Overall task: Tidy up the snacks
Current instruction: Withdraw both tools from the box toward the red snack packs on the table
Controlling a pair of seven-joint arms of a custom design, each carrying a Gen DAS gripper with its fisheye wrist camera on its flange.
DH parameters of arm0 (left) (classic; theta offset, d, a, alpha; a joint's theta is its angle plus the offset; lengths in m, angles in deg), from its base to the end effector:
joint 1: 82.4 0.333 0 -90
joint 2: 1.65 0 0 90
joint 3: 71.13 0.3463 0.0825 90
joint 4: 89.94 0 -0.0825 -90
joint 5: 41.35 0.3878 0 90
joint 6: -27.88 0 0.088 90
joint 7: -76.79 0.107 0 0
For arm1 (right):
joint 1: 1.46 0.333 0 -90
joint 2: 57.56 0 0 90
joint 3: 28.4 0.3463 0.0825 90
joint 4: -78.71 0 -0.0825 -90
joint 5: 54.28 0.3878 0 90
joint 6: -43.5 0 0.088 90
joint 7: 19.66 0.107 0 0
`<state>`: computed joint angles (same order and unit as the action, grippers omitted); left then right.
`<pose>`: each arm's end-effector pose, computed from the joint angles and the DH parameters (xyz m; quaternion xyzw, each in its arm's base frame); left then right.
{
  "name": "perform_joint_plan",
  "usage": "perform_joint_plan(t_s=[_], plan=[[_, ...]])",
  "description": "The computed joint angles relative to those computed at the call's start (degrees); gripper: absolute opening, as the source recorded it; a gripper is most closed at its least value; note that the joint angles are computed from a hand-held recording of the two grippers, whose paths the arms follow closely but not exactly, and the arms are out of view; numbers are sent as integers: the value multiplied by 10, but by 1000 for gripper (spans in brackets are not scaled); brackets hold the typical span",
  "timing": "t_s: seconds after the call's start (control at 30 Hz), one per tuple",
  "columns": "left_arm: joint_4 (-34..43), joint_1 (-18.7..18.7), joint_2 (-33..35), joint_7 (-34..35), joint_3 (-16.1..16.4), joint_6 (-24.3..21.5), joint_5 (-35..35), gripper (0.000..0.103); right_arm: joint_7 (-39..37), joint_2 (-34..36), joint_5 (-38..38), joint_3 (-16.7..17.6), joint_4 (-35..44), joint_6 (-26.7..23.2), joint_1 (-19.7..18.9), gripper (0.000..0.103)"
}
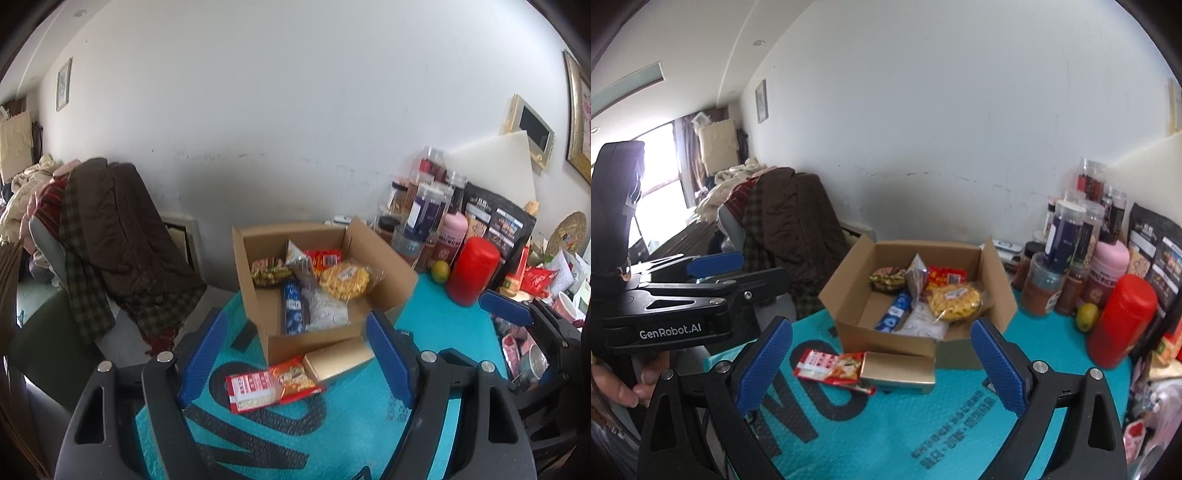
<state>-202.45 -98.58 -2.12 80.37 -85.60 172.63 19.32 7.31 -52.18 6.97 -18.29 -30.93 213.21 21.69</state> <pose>0.5115 -0.3139 0.5635 -0.6987 0.5437 -0.3287 0.3288 0.5564 0.2892 0.5589 -0.7825 0.3643 -0.1803 0.4716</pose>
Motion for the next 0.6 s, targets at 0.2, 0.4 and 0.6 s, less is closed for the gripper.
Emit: perform_joint_plan(t_s=[0.2, 0.4, 0.6], plan=[[-9, 1, 17, 14, 4, 15, -24, 78, -8, 19, 13, 2, 2, -14, -3, 99], [-11, 1, 43, 35, 12, 29, -60, 78, 30, 46, -19, 0, 10, -23, -7, 99], [-4, 4, 78, 62, 22, 35, -108, 78, 85, 80, -81, -4, 22, -28, -8, 99]])
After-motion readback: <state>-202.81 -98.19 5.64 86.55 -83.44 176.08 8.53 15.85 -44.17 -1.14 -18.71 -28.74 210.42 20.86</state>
